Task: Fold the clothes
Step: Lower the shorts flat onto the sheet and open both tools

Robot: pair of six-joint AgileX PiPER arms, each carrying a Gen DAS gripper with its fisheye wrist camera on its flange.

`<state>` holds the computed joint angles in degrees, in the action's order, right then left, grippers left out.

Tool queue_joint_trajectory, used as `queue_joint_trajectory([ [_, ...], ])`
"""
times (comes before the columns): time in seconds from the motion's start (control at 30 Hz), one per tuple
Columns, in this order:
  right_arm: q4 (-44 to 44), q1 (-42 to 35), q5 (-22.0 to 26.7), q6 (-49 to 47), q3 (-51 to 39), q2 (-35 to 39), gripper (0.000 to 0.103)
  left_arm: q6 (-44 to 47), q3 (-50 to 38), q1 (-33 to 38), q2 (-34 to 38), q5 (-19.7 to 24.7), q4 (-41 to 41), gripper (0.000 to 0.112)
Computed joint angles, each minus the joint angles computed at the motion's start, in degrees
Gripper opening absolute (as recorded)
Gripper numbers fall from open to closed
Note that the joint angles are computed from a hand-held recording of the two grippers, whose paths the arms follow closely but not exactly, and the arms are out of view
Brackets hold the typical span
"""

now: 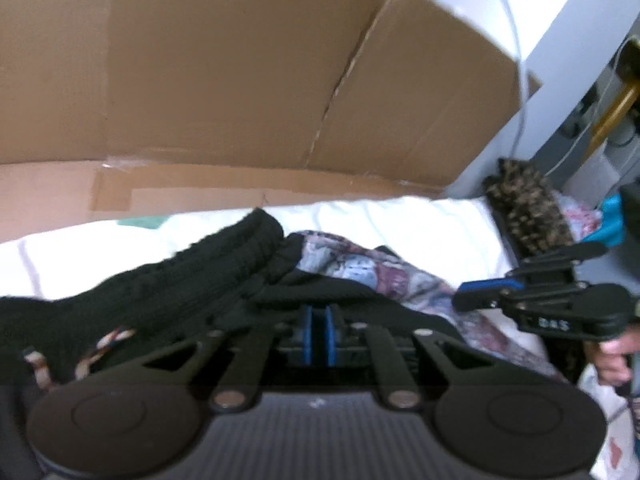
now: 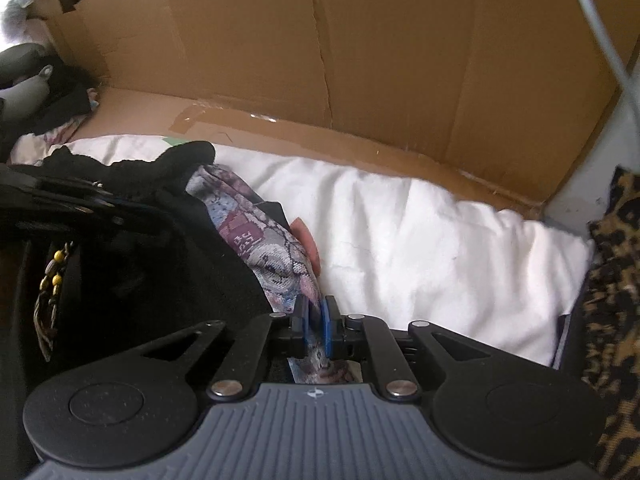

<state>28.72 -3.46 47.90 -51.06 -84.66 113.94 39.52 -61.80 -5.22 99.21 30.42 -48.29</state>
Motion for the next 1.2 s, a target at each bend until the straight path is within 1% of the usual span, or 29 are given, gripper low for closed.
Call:
queue_joint_trajectory([
  [0.13, 4.24, -1.56, -1.16, -3.67, 3.56, -3.18, 0.007, 3.73, 5.93, 5.63, -8.43, 2.15, 0.58, 0.008],
  [0.2, 6.43, -2.1, -1.6, -5.0, 5.65, -4.66, 0.007, 3.69, 9.33, 9.17, -12.17, 2.57, 2.12, 0.008],
  [0.27, 7.95, -2.1, -1.79, -6.24, 7.78, -5.9, 0.007, 2.38, 11.88, 12.6, -14.33, 3.32, 3.34, 0.008],
  [0.4, 7.76, -0.75, -2.8, -7.44, 12.11, -8.03, 0.007, 2.15, 17.52, 16.7, -17.93, 2.86, 5.88, 0.008],
  [0.5, 7.62, -0.16, -3.32, -6.74, 14.75, -9.59, 0.007, 3.72, 20.98, 18.23, -18.86, 2.37, 4.36, 0.008],
  [0.63, 8.0, -0.6, -2.91, -5.3, 18.15, -12.46, 0.007, 3.6, 25.2, 17.72, -20.66, 0.55, 4.5, 0.008],
  [0.7, 8.68, -1.64, -1.77, -4.87, 20.06, -14.62, 0.008, 2.87, 27.4, 16.78, -22.19, -0.55, 3.94, 0.008],
  [0.77, 9.44, -3.23, -0.3, -6.02, 22.32, -17.09, 0.012, 2.98, 29.63, 16.6, -24.74, -0.56, 3.18, 0.008],
  [0.83, 8.71, -4.93, 0.53, -6.65, 25.06, -20.05, 0.02, 1.66, 31.63, 15.26, -27.33, -1.19, 3.69, 0.008],
  [0.9, 7.85, -7.25, 2.17, -7.26, 27.51, -22.67, 0.022, -0.68, 33.34, 13.38, -30.09, -1.59, 4.76, 0.009],
  [0.97, 6.82, -9.96, 4.38, -8.38, 29.75, -25.09, 0.022, -4.41, 34.68, 11.17, -33.07, -1.44, 6.75, 0.009],
  [1.07, 5.23, -13.8, 6.54, -10.89, 32.79, -28.73, 0.024, -8.98, 35.79, 8.54, -36.96, 0.0, 8.5, 0.012],
  [1.2, 5.51, -19.23, 8.52, -14.21, 35.64, -31.74, 0.03, -15.1, 36.49, 5.35, -40.51, 0.69, 13.23, 0.013],
])
